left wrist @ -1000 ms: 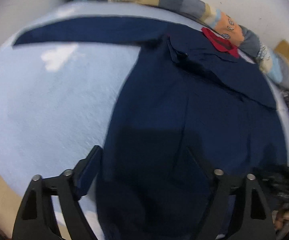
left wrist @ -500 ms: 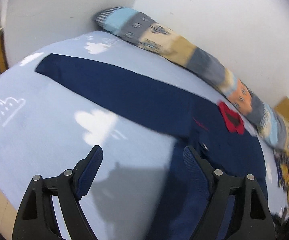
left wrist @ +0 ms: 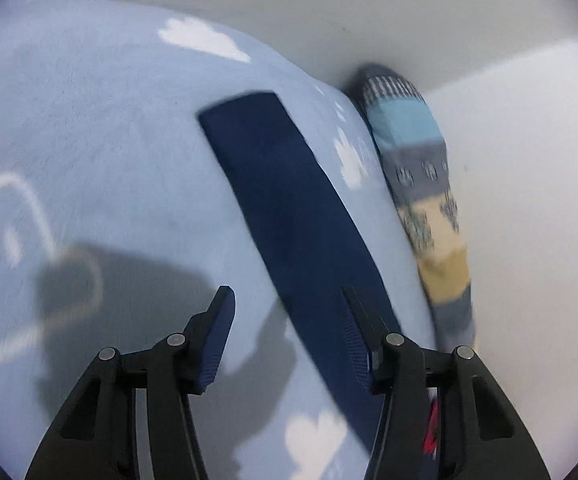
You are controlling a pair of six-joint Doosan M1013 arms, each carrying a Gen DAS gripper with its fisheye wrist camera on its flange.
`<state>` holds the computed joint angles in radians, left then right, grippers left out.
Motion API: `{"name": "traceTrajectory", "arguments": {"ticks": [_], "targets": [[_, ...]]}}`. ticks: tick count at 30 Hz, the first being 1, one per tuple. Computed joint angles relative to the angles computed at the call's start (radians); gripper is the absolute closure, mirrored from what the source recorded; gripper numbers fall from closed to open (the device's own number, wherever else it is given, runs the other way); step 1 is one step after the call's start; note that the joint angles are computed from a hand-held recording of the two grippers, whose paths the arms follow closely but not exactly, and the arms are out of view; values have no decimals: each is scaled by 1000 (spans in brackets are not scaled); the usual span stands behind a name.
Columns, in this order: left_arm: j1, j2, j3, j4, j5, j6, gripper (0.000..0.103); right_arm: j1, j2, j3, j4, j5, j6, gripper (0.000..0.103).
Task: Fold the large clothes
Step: 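Move the left gripper to the other sleeve cuff and grasp it, then lift the sleeve with the left gripper and lay it across the jacket body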
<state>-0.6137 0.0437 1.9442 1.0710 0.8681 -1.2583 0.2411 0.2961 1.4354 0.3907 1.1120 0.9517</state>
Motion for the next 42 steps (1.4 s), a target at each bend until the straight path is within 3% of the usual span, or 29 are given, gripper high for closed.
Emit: {"name": "traceTrajectory", "arguments": {"ticks": [5,10,13,14,15,20,24,29,33,38,42], "targets": [[48,18,60,203,-28,-223,55,11,26,-11,-23,21,22,25],[108,69,30,240,2,-206,58,22,45,-16,-46,18,47,25],[118,97,-16,183,55,-103,63,25,49,-14,-46,0,55,25],[119,107,-38,149,78,-46,80,25,49,-15,-46,-6,62,25],[115,111,-50,135,90,0,92,25,51,-18,-46,-10,71,25],[88,116,-127,69,172,258,92,10,56,-35,-37,-34,134,25],[69,108,-200,60,176,388,92,-8,46,-43,-66,-80,190,25],[44,135,-367,47,169,543,92,-56,37,-69,-6,-96,237,25],[13,210,-574,37,189,735,92,-92,11,-67,24,-136,243,25],[-29,363,-887,-7,172,958,92,-148,-6,-75,73,-156,281,25],[-57,538,-1189,-103,145,1160,92,-204,-19,-81,143,-160,297,25]]}}
